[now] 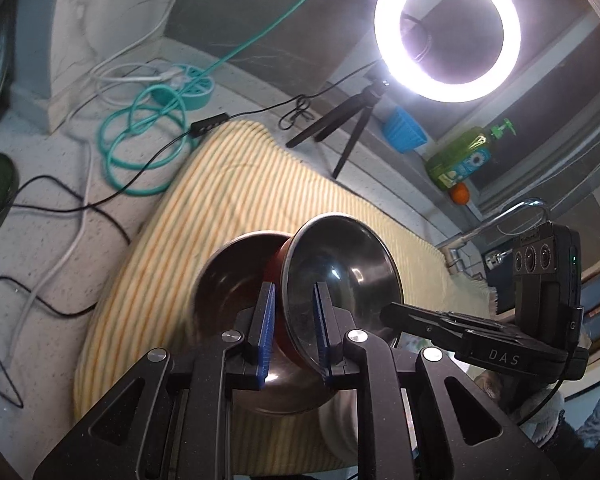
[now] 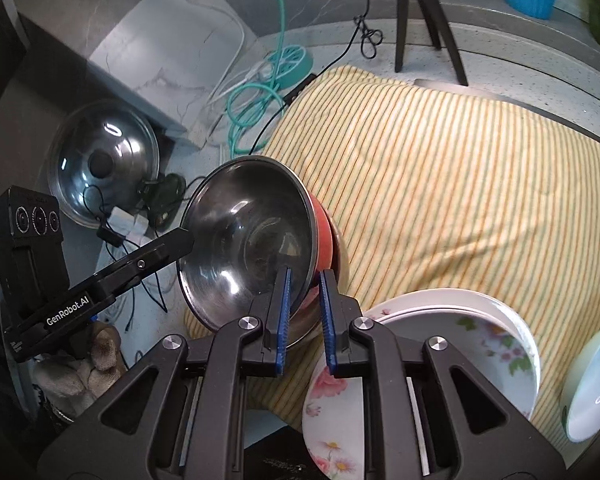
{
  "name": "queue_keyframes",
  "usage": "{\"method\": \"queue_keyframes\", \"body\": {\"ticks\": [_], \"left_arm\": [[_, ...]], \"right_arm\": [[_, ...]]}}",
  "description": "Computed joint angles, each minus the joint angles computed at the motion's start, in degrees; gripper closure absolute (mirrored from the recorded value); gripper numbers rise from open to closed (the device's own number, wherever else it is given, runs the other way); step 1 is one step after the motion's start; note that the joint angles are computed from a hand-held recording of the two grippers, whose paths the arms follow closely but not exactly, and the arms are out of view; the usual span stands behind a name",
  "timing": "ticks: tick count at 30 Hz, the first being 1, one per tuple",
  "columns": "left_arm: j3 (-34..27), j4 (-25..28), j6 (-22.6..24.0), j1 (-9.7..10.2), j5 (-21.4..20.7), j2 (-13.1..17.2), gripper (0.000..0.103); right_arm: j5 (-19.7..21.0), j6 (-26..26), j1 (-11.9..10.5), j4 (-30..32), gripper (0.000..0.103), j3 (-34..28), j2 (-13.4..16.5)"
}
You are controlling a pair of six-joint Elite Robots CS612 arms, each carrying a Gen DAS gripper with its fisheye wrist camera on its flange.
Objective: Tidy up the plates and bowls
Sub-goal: 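Carry the red-bottomed bowl into the large steel bowl and release it, then move the left tool to the white bowl and grasp its rim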
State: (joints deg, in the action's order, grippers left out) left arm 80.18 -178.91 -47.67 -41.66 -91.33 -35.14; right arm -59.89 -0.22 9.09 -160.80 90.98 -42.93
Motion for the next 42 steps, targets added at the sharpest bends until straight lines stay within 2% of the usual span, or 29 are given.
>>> {"method": "queue_keyframes", "body": {"ticks": [7, 19, 22, 24, 38, 42], "left_arm": [[0.54, 2.47, -0.09, 0.14, -0.65, 0.11, 0.087], [0.24, 4.95, 1.18, 0.11, 0.25, 0.05, 0.087], [-0.03, 6.06, 0.20, 0.26, 0.00, 0.12, 0.084], [-0.10, 5.99, 0.07, 0.33, -0.12, 0.24, 0.083], [0.12, 4.74, 1.47, -0.22, 1.87, -0.51, 0.083], [-0.05, 4.34, 2.22, -0.41, 1.94, -0.71, 0.079]], "right_arm": [[-3.15, -2.10, 1.39, 3.69, 0.088, -2.75, 1.97], [-6.33, -4.07, 2.46, 4.00, 0.088, -3.90, 2.75], [-6.37, -4.38, 2.54, 3.76, 0.085, -3.94, 2.81], [-6.29, -4.52, 2.53, 3.54, 0.079, -3.94, 2.87], [-3.66, -4.34, 1.96, 0.27, 0.078, -2.44, 1.91], [-2.95, -3.75, 1.51, -1.15, 0.078, -1.35, 1.18]]}}
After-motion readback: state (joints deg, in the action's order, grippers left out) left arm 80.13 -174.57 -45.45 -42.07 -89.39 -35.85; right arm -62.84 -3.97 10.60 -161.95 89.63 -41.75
